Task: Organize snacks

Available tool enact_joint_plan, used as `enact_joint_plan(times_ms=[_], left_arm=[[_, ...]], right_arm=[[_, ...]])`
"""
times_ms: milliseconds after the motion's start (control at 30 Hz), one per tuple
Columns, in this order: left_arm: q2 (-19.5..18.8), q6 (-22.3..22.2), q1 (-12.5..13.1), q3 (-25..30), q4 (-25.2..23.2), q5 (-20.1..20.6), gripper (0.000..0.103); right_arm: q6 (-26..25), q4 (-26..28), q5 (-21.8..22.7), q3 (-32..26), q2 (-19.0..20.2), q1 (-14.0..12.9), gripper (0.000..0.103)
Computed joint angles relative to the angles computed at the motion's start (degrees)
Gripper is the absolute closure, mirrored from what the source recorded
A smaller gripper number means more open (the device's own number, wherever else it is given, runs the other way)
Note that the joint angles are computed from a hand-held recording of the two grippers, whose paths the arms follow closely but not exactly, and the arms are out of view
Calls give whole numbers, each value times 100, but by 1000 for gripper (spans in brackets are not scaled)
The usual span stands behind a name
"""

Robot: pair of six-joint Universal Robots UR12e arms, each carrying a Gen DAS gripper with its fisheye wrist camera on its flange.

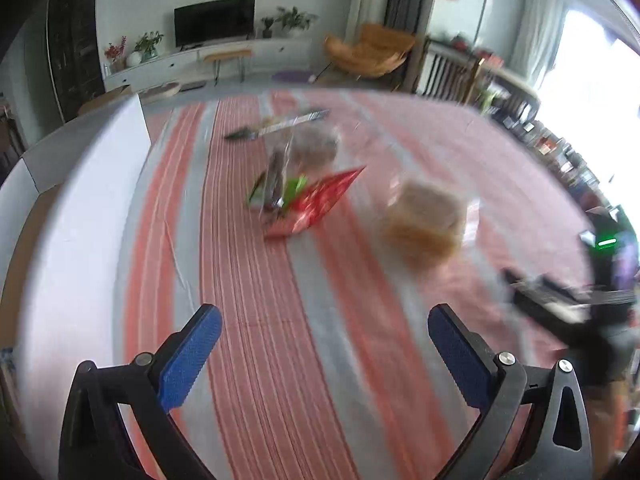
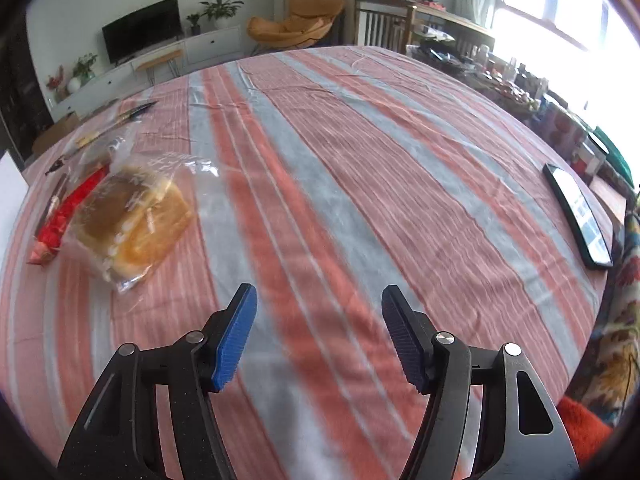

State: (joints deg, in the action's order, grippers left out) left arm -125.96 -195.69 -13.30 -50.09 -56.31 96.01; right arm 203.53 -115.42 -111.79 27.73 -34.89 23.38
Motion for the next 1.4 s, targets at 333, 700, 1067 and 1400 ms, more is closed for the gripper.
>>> enact_joint_plan(times_ms=[333,700,1067,1400], left_arm=[[-496,-170,50,401,-483,678,0],[-405,-272,105,181,-175,619,0],[-404,-271,105,180,-173,619,0],[-406,-271,106,182,-174,617,0]], right_arm=[[358,-385,17,728,-389,-53,24],[316,-365,78,701,-377,-59,19],[320,-356,73,698,-377,-59,19],[409,-266,35,683,-375,-63,15]])
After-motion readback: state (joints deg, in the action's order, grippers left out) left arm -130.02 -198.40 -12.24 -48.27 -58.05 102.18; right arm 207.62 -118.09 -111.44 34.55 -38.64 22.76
